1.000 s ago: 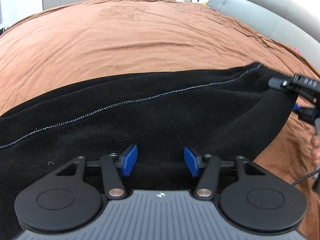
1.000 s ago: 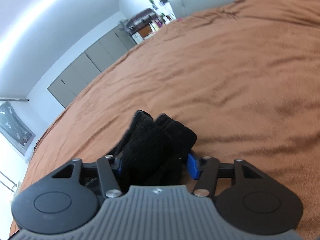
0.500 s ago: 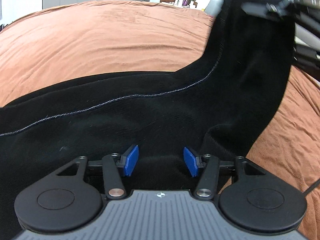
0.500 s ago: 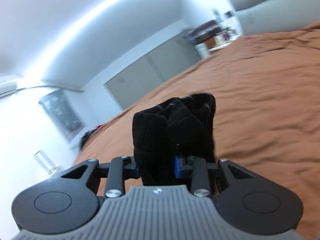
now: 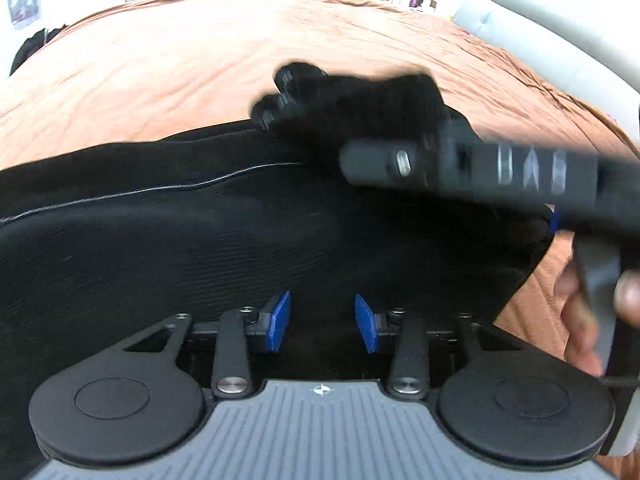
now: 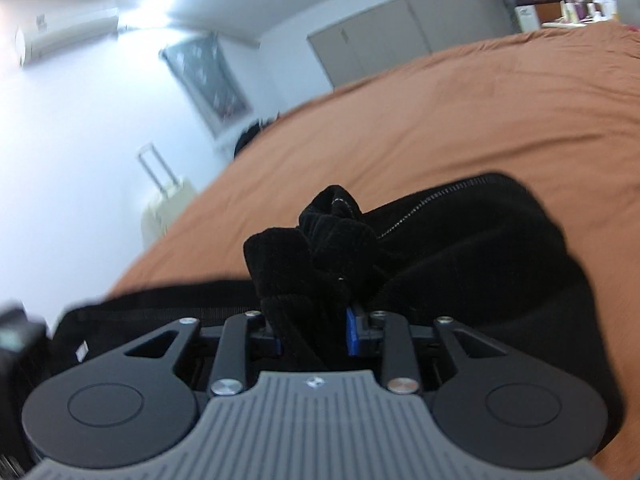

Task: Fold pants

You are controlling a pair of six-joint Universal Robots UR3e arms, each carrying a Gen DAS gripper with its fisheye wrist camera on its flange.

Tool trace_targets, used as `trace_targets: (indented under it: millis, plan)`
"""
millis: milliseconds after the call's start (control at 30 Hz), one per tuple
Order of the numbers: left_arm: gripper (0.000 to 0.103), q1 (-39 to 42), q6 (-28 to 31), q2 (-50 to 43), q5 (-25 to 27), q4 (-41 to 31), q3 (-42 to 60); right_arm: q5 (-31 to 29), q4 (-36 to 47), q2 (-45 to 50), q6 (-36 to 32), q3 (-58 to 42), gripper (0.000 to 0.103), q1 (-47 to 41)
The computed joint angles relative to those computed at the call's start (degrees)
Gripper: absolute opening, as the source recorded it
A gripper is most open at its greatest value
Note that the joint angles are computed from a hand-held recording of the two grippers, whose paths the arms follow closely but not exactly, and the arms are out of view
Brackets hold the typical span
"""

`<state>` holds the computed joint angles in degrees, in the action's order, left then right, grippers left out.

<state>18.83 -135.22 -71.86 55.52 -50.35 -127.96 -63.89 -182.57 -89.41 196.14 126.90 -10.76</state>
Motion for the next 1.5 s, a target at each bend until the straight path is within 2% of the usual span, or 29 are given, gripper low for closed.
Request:
trace_targets:
  millis: [133,167,200,267,333,367,400,433,533,600,633,700,800,867,967,1000,1033,1067,1133,1167,1233,1267,1300,1367,1433,1500]
  plan:
    - [0.045,2.2,0.8,1.4,-0.5,-2.3,0.5,-4.2,1.5,1.5,-6.5,-0.8,0.024,4.1]
    - [0.04,1.9,0.6,1.5,0.4,-1.9,0.6,-5.6,2.2,2.2,-8.5,-1.3,0.025,5.1]
    - [0.039,1.1,0.9,1.4,2.0,-0.1,0.1,-6.2,4.6,2.9,-11.0,-2.3,0.027,5.7]
    - [0.038,1.5,1.3,2.7,1.9,0.5,-1.2,-5.8,7.1,3.8,-12.9,-3.1,0.029,5.2]
    - [0.038,1.8,2.0,4.0,1.7,-0.1,-1.7,-6.3,6.1,4.3,-14.5,-3.4,0.044,5.7]
    - [0.038,3.2,3.5,5.6,1.1,-1.6,-2.4,-5.1,6.1,4.1,-14.0,-3.5,0.069,5.2]
    - [0.039,5.9,6.4,7.8,0.2,-6.1,-2.0,-4.8,6.9,4.0,-12.0,-4.6,0.087,6.0]
    - [0.039,6.4,6.7,7.6,-0.1,-6.3,-1.8,-3.4,7.4,3.2,-10.7,-4.3,0.09,5.4]
    - [0.041,9.4,8.7,10.5,-1.3,-12.2,-0.5,-7.3,6.7,1.0,-7.8,-5.2,0.092,8.0]
    - [0.046,13.0,11.6,13.4,-2.9,-17.3,0.1,-7.4,6.4,-1.9,-6.4,-4.0,0.095,7.8]
    - [0.048,13.7,11.8,12.8,-3.0,-16.5,0.2,-7.4,6.3,-3.3,-5.1,-3.7,0.095,7.7]
    - [0.049,18.1,15.8,15.5,-4.2,-21.5,0.8,-8.0,5.1,-6.7,-2.9,-2.0,0.098,7.6]
    - [0.048,28.8,25.9,20.6,-8.0,-35.6,3.9,-14.0,5.6,-10.8,-0.8,-1.2,0.098,11.5]
    - [0.043,37.7,35.1,22.4,-10.2,-45.9,7.4,-16.8,6.4,-12.5,1.8,-0.8,0.098,14.8]
    - [0.043,50.6,47.6,20.9,-11.2,-57.6,13.1,-19.6,7.9,-13.8,7.9,-0.3,0.098,19.0]
    - [0.046,54.1,49.8,19.8,-11.6,-58.6,14.0,-20.8,7.6,-13.5,9.8,-0.4,0.098,20.9]
    - [0.059,58.2,51.6,18.3,-11.9,-59.4,15.1,-22.9,6.7,-12.6,12.1,-0.6,0.098,23.7]
    - [0.079,61.3,51.9,16.6,-12.4,-58.9,15.9,-25.2,7.0,-12.2,13.3,-1.1,0.098,26.3]
    - [0.091,65.9,49.5,12.1,-14.2,-55.6,17.1,-33.9,7.7,-6.6,14.3,-6.0,0.098,35.1]
    - [0.091,67.4,46.8,8.9,-15.3,-52.4,17.8,-33.8,11.9,-5.9,13.0,-8.8,0.098,37.4]
    - [0.091,67.5,35.2,1.2,-15.5,-40.6,19.4,-36.8,12.7,0.6,9.9,-15.6,0.098,43.0]
    - [0.091,66.5,27.5,-3.8,-14.2,-34.8,21.6,-37.5,13.3,4.5,8.2,-20.0,0.098,45.4]
    - [0.091,65.8,22.2,-8.0,-12.9,-32.6,24.5,-38.0,14.3,8.0,6.9,-24.3,0.098,46.8]
    - [0.091,65.3,16.0,-16.3,-11.8,-34.3,32.3,-40.1,17.9,15.6,3.6,-34.7,0.098,49.9]
    - [0.091,65.1,12.4,-21.5,-12.7,-34.5,35.4,-42.6,20.9,23.5,-0.3,-45.3,0.098,52.4]
    - [0.092,64.0,10.2,-25.9,-13.6,-33.5,37.2,-43.6,24.4,30.9,-7.0,-55.6,0.098,53.8]
